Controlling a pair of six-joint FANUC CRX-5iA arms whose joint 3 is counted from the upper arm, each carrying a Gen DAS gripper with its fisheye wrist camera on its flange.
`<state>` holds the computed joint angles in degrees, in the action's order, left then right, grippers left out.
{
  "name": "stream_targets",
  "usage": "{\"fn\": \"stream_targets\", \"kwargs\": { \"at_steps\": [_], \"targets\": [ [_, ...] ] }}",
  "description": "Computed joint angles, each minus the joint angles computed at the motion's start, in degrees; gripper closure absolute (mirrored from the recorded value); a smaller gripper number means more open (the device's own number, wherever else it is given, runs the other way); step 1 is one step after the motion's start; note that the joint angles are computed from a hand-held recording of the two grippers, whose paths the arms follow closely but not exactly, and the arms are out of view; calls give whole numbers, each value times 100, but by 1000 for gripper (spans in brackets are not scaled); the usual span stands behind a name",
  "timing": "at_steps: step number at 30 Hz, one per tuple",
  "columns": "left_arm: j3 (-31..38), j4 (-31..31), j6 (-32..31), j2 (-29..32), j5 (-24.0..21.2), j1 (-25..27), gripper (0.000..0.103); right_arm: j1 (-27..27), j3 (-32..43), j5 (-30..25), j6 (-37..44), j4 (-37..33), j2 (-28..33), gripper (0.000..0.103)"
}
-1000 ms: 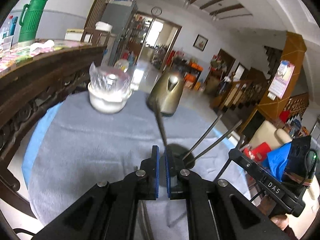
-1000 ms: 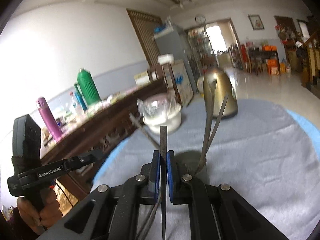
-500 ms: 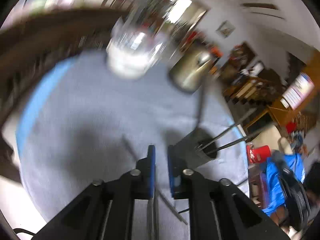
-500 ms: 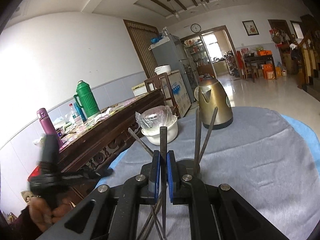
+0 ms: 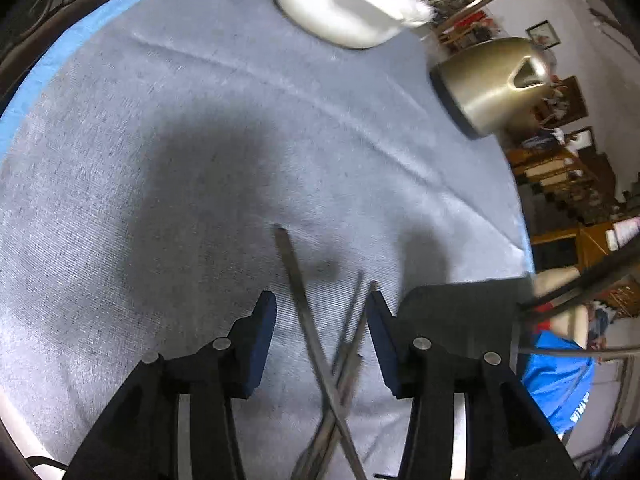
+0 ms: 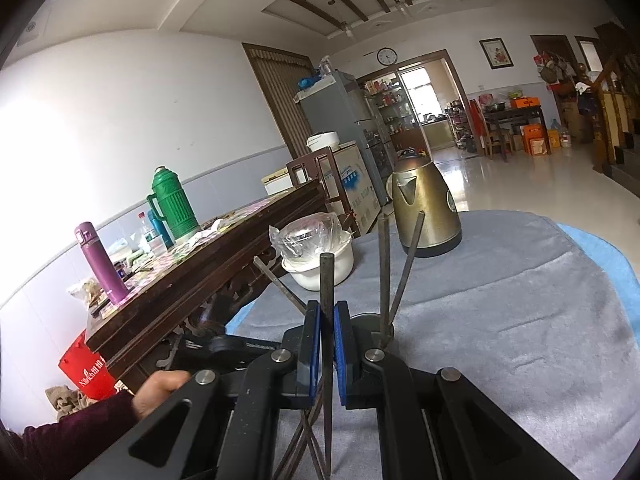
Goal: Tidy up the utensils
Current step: 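Lower both chopsticks into the grey cup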
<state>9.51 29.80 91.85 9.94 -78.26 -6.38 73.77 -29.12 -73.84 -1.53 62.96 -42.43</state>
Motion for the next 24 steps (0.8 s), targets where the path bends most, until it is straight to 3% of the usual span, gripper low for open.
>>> {"fn": "stream_targets", "kwargs": {
  "at_steps": [1, 4, 5, 15, 21, 24],
  "targets": [
    [4, -3, 24, 50, 64, -20, 61, -1, -2, 12, 0, -12, -5, 96],
    [-119, -43, -35, 41, 294, -44, 91, 0, 5, 24, 45, -62, 22, 96],
    [-193, 17, -83, 23, 343, -31, 94, 7, 7, 27, 67, -70, 29, 96],
    [-1148, 747, -945, -1085, 1260, 236, 96, 42, 36, -216, -23, 589, 144, 96],
    [-1603, 1567, -1789, -1987, 2024, 378, 96, -163, 91, -242, -217, 1241, 329, 96],
    [-1828, 2145, -2252, -2350, 2632, 305, 96, -416, 119, -141, -395, 1580, 438, 96]
  ]
}}
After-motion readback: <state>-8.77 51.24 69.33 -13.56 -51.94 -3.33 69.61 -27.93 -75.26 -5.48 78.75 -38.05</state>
